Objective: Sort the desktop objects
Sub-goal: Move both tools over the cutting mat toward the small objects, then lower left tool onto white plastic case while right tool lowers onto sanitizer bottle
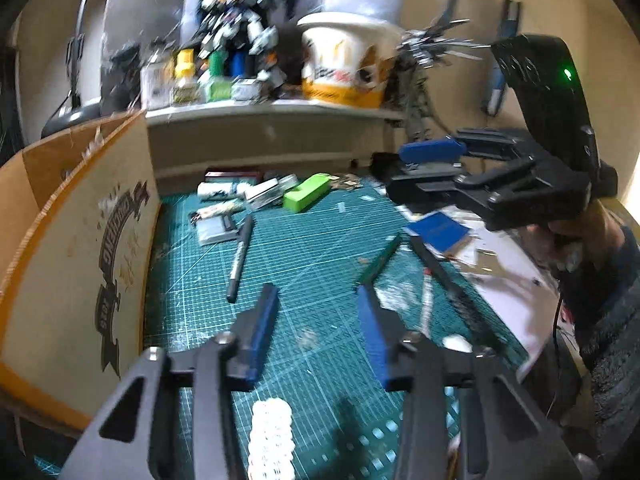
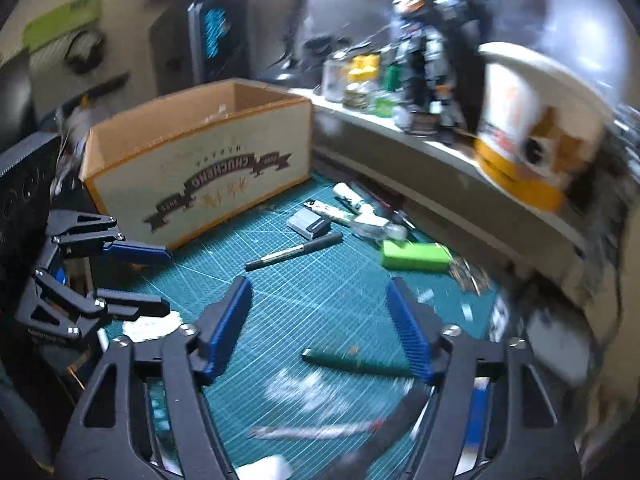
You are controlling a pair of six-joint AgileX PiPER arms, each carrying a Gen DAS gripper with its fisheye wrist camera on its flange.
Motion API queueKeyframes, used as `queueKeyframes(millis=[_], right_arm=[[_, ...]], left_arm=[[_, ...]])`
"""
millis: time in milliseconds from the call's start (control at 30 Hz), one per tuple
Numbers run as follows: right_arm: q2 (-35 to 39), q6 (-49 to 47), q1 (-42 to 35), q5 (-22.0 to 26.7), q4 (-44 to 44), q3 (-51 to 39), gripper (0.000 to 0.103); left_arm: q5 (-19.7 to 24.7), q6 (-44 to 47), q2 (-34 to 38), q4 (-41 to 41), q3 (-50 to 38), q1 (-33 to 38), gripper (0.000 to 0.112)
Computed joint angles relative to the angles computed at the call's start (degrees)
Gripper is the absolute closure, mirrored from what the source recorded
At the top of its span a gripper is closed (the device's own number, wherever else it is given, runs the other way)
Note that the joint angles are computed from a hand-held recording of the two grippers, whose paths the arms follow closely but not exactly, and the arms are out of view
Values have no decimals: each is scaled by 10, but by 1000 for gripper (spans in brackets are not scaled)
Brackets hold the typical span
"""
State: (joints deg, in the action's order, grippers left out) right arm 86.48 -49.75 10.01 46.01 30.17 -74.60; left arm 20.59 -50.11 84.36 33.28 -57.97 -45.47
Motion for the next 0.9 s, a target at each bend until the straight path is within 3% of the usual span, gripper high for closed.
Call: queueKeyframes(millis=[133, 200, 367, 533, 767, 833, 900], right_arm=[[140, -22, -1, 38, -5, -132, 47], [205, -22, -3, 69, -16, -204, 50], [337, -16, -10, 91, -28, -343, 50], [412, -11, -10, 87, -29, -420, 50], [468, -1, -1, 111, -44, -494, 51], [471, -7, -2, 126, -35, -497, 61], [471, -12, -4, 141, -29, -495, 78]], left_arm=[[6, 50, 50, -79, -46, 24, 81], [37, 42, 79, -80, -82, 30, 81], [89, 58, 127, -97, -147, 51, 81], [146, 75, 158, -86, -194, 50, 81], [161, 91, 187, -95, -229, 66, 81], [158, 92, 189, -98, -229, 72, 81], [158, 89, 191, -97, -230, 76, 81]])
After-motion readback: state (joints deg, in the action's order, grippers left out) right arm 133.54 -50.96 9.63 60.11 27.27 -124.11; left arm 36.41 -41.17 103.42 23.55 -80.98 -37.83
